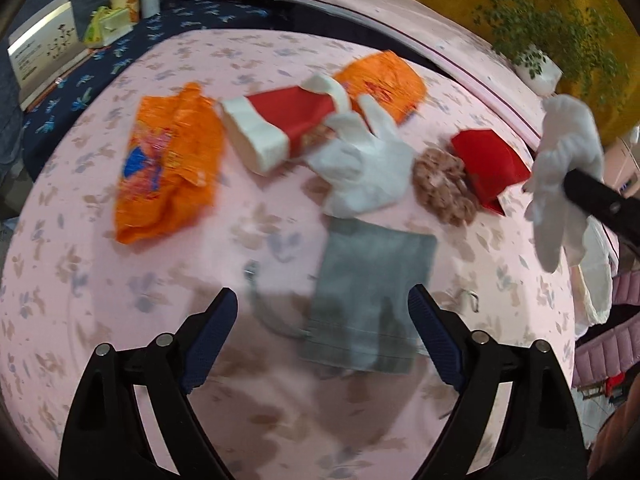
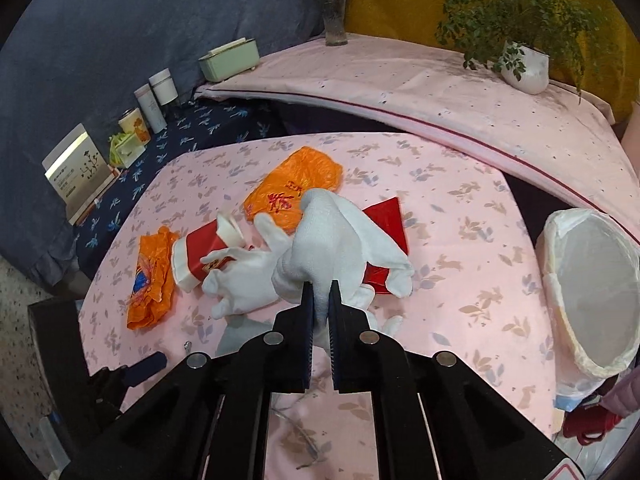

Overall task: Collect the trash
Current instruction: 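Grasp and lift a white glove with the right gripper while the left reaches the grey cloth, then carry both to the bin, releasing the glove from right while left releases the grey cloth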

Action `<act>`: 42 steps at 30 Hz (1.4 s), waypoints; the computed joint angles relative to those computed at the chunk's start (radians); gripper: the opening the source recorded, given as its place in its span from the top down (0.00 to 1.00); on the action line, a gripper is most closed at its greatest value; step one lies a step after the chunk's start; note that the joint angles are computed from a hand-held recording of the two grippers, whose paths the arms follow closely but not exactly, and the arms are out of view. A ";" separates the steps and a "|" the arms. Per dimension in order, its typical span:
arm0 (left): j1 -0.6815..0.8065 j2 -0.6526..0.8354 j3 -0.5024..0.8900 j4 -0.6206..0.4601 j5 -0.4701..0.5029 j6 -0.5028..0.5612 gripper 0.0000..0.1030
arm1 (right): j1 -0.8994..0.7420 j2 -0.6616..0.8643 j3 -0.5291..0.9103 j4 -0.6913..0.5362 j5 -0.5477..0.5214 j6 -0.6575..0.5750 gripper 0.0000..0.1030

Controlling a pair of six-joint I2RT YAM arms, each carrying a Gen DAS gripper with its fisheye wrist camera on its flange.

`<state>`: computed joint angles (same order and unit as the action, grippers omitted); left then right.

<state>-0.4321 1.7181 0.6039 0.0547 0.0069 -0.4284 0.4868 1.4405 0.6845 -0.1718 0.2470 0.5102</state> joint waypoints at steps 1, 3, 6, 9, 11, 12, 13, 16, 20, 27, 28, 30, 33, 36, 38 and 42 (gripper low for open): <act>-0.013 0.018 0.010 0.004 0.005 -0.009 0.19 | -0.011 -0.023 -0.015 -0.007 0.001 -0.003 0.94; -0.038 0.055 0.031 0.008 0.004 -0.032 0.19 | -0.042 -0.064 -0.047 -0.014 -0.008 -0.006 0.94; -0.066 0.095 0.051 0.019 -0.012 -0.057 0.20 | -0.074 -0.106 -0.088 -0.024 -0.019 -0.002 0.94; -0.095 0.101 0.052 0.028 -0.036 -0.058 0.28 | -0.104 -0.139 -0.125 -0.026 -0.035 -0.007 0.94; -0.117 0.097 0.047 0.031 -0.058 -0.061 0.40 | -0.125 -0.159 -0.147 -0.024 -0.049 -0.010 0.94; -0.129 0.095 0.043 0.034 -0.063 -0.060 0.44 | -0.136 -0.169 -0.158 -0.022 -0.057 -0.013 0.94; -0.140 0.093 0.043 0.032 -0.069 -0.061 0.50 | -0.144 -0.178 -0.169 -0.019 -0.063 -0.013 0.94; -0.153 0.090 0.048 0.023 -0.059 -0.059 0.83 | -0.165 -0.202 -0.193 -0.017 -0.081 -0.015 0.94; -0.166 0.075 0.050 0.008 -0.021 -0.071 0.95 | -0.176 -0.237 -0.218 -0.024 -0.092 -0.018 0.94; -0.247 -0.026 0.065 -0.040 -0.056 -0.091 0.97 | -0.254 -0.356 -0.265 -0.069 -0.125 -0.056 0.94; -0.260 -0.042 0.072 -0.051 -0.062 -0.092 0.97 | -0.270 -0.373 -0.270 -0.077 -0.131 -0.064 0.94; -0.286 -0.075 0.088 -0.072 -0.073 -0.096 0.97 | -0.309 -0.418 -0.281 -0.098 -0.147 -0.086 0.94; -0.328 -0.116 0.126 -0.112 -0.088 -0.099 0.97 | -0.381 -0.483 -0.293 -0.135 -0.176 -0.128 0.94; -0.365 -0.129 0.185 -0.148 -0.086 -0.098 0.97 | -0.466 -0.534 -0.301 -0.166 -0.209 -0.184 0.94; -0.397 -0.121 0.240 -0.173 -0.098 -0.097 0.97 | -0.539 -0.564 -0.302 -0.185 -0.239 -0.228 0.94; -0.455 -0.072 0.361 -0.209 -0.114 -0.088 0.97 | -0.716 -0.603 -0.300 -0.212 -0.317 -0.330 0.94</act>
<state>-0.8872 1.6464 0.9645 -0.1544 -0.1074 -0.5165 -0.2296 0.8375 0.3849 -0.3835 -0.0699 0.1800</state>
